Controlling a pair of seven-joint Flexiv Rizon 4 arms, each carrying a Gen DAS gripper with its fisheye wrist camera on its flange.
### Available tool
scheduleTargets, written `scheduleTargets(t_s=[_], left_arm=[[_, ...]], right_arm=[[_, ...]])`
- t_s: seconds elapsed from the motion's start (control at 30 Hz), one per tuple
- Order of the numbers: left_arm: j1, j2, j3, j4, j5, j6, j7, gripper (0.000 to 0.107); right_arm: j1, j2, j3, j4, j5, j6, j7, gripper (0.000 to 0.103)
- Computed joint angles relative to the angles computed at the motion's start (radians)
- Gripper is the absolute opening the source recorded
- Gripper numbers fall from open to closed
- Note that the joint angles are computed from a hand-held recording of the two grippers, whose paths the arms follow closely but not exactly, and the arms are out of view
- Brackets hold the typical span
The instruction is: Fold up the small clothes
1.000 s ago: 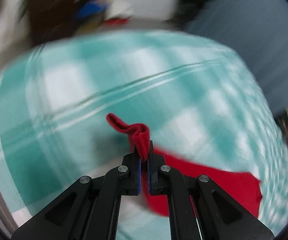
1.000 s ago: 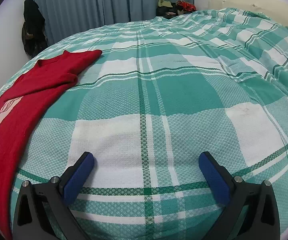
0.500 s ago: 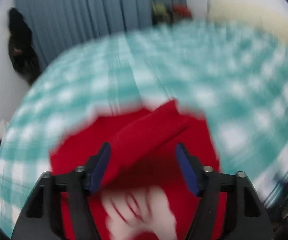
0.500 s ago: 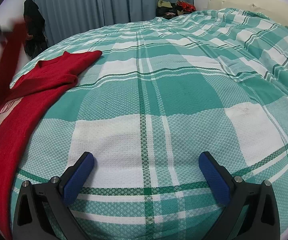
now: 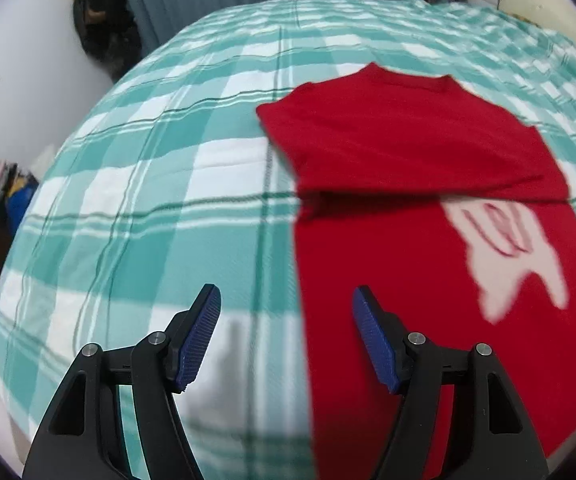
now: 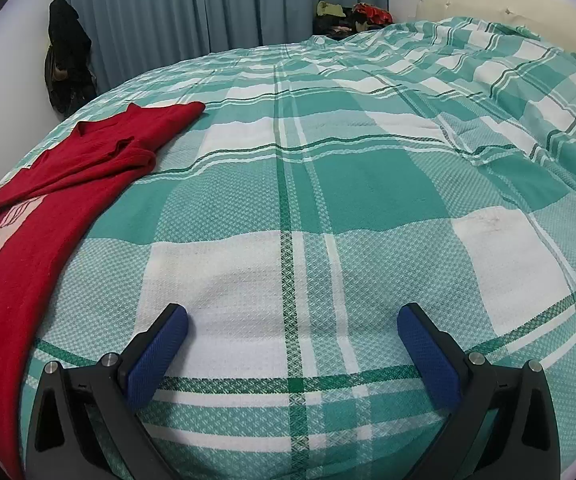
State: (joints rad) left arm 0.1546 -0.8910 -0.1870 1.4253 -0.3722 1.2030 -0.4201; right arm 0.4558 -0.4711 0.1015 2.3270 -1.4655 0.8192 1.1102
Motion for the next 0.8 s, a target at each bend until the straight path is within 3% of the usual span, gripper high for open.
scheduleTargets(t_s=[0.2, 0.27, 0.3, 0.33, 0.37, 0.43, 0.5, 0.7, 0.77, 0.8], left_arm=[[-0.102, -0.115, 0.047, -0.149, 0.038, 0.061, -0.076, 0.07], [-0.15, -0.186, 0.132, -0.27, 0.089, 0.052, -0.222, 0.033], [-0.148, -0.214, 0.151, -0.335, 0.057, -0.046, -0.274, 0.012], [-0.125, -0.223, 0.138, -0.367, -0.01, -0.15, -0.311, 0.01], [-0.095, -0.221, 0.109, -0.371, -0.026, -0.188, -0.351, 0.009], [-0.063, -0.194, 0.075, -0.315, -0.018, -0.159, -0.345, 0.007], [-0.065, -0.184, 0.09, -0.288, 0.013, -0.123, -0.352, 0.006], [-0.034, -0.166, 0.087, -0.278, 0.03, -0.174, -0.379, 0.007], [-0.026, -0.138, 0.091, -0.248, 0.035, -0.184, -0.378, 0.015], [-0.015, -0.109, 0.083, -0.202, 0.04, -0.164, -0.368, 0.034]], right_arm=[[0.002, 0.001, 0.0, 0.002, -0.002, -0.008, 0.002, 0.103], [0.001, 0.001, 0.001, 0.003, -0.004, -0.007, 0.003, 0.103], [0.001, 0.001, 0.001, 0.002, -0.003, -0.008, 0.002, 0.103], [0.001, 0.001, 0.002, 0.001, -0.002, -0.007, 0.002, 0.103], [0.001, 0.001, 0.001, 0.003, -0.004, -0.007, 0.003, 0.103], [0.0, 0.001, 0.001, 0.002, -0.006, -0.007, 0.004, 0.103], [0.0, 0.0, 0.001, 0.002, -0.006, -0.007, 0.004, 0.103], [0.0, 0.0, 0.001, 0.002, -0.005, -0.007, 0.004, 0.103], [0.0, 0.001, 0.002, 0.002, -0.004, -0.008, 0.003, 0.103], [0.001, 0.0, 0.002, 0.001, -0.002, -0.009, 0.002, 0.103]])
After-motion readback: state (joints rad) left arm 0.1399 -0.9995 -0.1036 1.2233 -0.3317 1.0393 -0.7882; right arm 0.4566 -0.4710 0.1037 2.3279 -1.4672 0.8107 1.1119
